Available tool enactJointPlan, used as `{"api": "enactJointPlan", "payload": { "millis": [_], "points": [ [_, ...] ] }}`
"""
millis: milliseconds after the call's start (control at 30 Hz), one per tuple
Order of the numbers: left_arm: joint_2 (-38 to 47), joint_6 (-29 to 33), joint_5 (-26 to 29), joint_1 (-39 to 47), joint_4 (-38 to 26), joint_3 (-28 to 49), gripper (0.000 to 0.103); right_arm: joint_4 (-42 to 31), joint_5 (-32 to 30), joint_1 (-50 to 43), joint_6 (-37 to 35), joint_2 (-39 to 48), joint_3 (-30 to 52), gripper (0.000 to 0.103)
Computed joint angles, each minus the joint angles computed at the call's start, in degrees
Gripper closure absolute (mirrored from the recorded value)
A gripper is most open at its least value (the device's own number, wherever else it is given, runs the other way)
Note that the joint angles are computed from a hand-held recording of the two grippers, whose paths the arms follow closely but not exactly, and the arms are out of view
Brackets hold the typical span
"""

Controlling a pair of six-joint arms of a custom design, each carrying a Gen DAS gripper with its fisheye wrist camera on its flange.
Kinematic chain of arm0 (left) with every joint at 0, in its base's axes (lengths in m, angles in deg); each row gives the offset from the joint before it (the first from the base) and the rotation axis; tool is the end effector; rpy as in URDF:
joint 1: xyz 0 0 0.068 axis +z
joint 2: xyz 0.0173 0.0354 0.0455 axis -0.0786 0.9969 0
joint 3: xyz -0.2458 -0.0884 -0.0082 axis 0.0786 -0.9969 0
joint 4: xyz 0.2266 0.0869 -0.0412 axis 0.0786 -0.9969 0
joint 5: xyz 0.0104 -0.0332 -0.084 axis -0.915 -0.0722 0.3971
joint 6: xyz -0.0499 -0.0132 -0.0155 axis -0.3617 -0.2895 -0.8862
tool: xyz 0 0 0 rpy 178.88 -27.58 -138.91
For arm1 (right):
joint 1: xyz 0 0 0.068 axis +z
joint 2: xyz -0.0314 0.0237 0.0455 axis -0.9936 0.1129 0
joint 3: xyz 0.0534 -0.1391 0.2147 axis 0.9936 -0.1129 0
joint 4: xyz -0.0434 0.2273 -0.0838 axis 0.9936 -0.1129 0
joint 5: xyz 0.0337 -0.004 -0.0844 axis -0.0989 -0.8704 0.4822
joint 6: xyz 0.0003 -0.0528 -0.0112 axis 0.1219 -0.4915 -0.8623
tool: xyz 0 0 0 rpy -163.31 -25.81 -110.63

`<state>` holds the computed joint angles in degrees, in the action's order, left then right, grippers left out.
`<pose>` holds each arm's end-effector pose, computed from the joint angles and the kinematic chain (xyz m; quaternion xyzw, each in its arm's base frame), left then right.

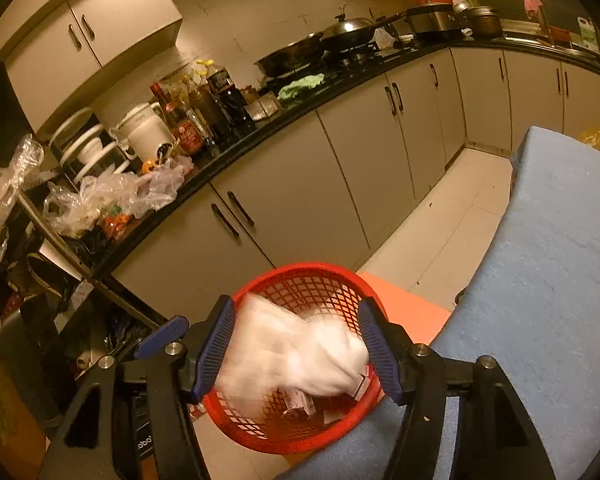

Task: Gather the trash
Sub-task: 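Carry packet and towel bundle to the red basket and release both, then move both tools back over the table toward the remaining trash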

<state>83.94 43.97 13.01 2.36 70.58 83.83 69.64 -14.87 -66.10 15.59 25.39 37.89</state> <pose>0.2950 0.0187 0.2498 0.1274 0.8855 -0.1603 0.4170 0.2991 0.0969 0.2647 0.0680 0.8906 0.2086 0.3984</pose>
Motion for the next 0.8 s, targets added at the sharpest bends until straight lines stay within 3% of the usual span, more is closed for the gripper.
{"api": "enactJointPlan", "payload": {
  "millis": [333,633,800],
  "points": [
    [-6.25,0.03,-0.09,-3.13,-2.19,-2.82,0.041,-2.47,0.32,-4.79,0.11,-15.85,-12.18,0.035],
    [-16.03,-1.78,-6.01,-16.09,-5.15,-6.49,0.037,-12.37,0.73,-10.69,-1.74,-34.76,-19.79,0.035],
    [-18.81,-4.24,-12.76,-27.51,-5.95,-7.69,0.036,-20.72,-7.51,-24.55,-4.60,-46.62,-21.96,0.035]
  ]
}}
